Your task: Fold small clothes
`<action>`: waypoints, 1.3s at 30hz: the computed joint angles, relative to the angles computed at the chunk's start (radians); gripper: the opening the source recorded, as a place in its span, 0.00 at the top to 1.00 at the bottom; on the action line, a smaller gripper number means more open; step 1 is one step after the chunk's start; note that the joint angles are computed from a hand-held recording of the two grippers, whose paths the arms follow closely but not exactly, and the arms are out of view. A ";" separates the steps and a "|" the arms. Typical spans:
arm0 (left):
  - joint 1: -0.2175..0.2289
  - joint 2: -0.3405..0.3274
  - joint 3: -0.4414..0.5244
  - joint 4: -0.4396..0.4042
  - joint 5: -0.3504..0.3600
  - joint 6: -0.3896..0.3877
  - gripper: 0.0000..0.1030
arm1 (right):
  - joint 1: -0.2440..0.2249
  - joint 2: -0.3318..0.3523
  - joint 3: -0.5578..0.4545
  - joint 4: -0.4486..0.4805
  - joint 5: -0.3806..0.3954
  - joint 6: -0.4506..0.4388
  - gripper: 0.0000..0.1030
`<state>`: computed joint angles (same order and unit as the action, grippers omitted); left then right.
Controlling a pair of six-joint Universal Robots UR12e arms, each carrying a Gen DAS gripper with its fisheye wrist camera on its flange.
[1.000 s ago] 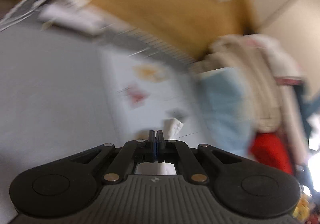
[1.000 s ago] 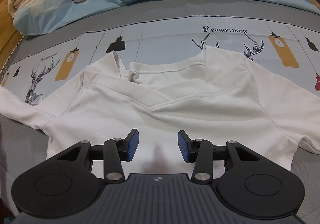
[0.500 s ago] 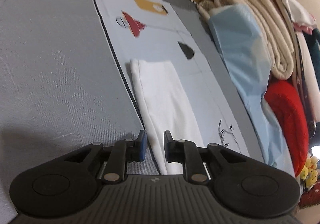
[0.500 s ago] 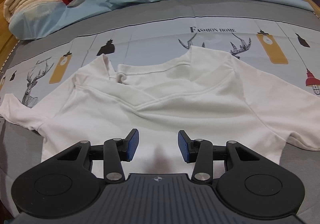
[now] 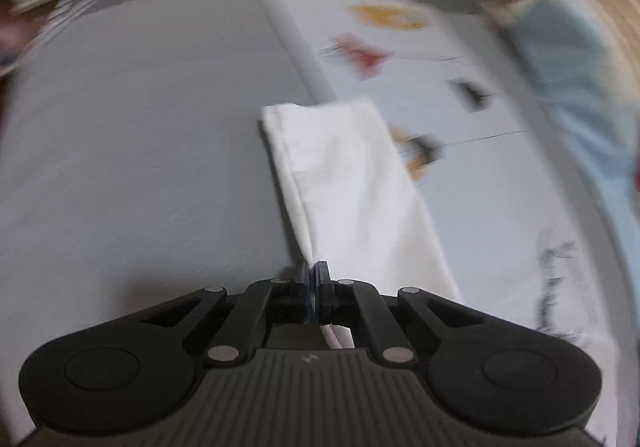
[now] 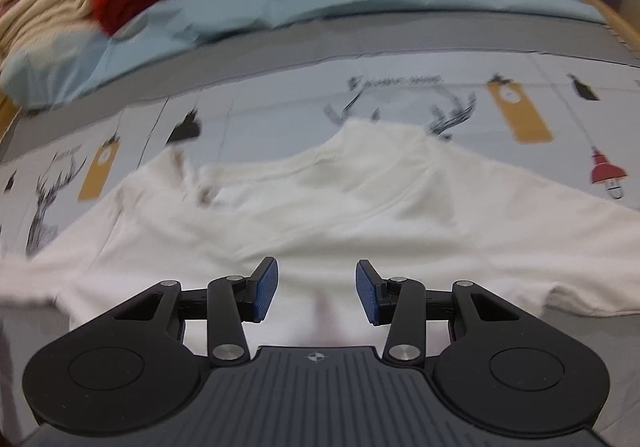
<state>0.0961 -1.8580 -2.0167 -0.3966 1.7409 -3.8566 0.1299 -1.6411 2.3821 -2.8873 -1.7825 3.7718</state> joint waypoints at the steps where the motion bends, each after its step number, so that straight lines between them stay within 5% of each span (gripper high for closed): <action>1: -0.008 0.010 0.008 -0.082 0.019 -0.027 0.96 | -0.011 -0.007 0.008 -0.005 -0.014 0.017 0.56; 4: -0.049 0.028 0.018 -0.176 0.121 -0.081 0.96 | -0.049 -0.028 0.040 -0.039 -0.050 0.070 0.56; 6: -0.095 0.035 0.010 -0.098 0.206 -0.038 0.95 | -0.073 -0.035 0.065 -0.072 -0.066 0.103 0.56; 8: -0.128 0.042 -0.009 0.048 0.196 0.034 0.89 | -0.098 -0.027 0.091 -0.138 -0.061 0.107 0.56; 10: -0.147 0.049 -0.034 0.198 0.075 0.113 0.79 | -0.122 -0.010 0.111 -0.192 -0.049 0.103 0.56; 12: -0.165 0.047 -0.033 0.244 -0.063 0.196 0.75 | -0.149 0.011 0.125 -0.242 -0.023 0.102 0.56; 16: -0.208 0.041 -0.053 0.256 -0.321 0.344 0.75 | -0.196 0.061 0.135 -0.317 0.050 0.098 0.56; 19: -0.259 0.009 -0.033 0.211 -0.387 0.445 0.75 | -0.195 0.102 0.125 -0.359 0.046 0.080 0.56; 23: -0.331 -0.061 -0.006 0.268 -0.322 0.583 0.73 | -0.197 0.149 0.111 -0.381 0.059 0.022 0.55; 29: -0.359 -0.140 0.053 0.267 -0.304 0.649 0.73 | -0.189 0.229 0.084 -0.434 0.015 -0.123 0.53; 31: -0.362 -0.158 0.069 0.250 -0.310 0.685 0.75 | -0.189 0.250 0.078 -0.471 0.011 -0.175 0.63; 32: -0.360 -0.164 0.077 0.244 -0.311 0.703 0.82 | -0.196 0.258 0.079 -0.495 0.029 -0.189 0.78; 34: -0.370 -0.180 0.088 0.265 -0.291 0.750 1.00 | -0.195 0.276 0.077 -0.529 0.020 -0.207 0.83; 39: -0.393 -0.223 0.117 0.353 -0.257 0.806 1.00 | -0.185 0.303 0.067 -0.596 -0.056 -0.200 0.91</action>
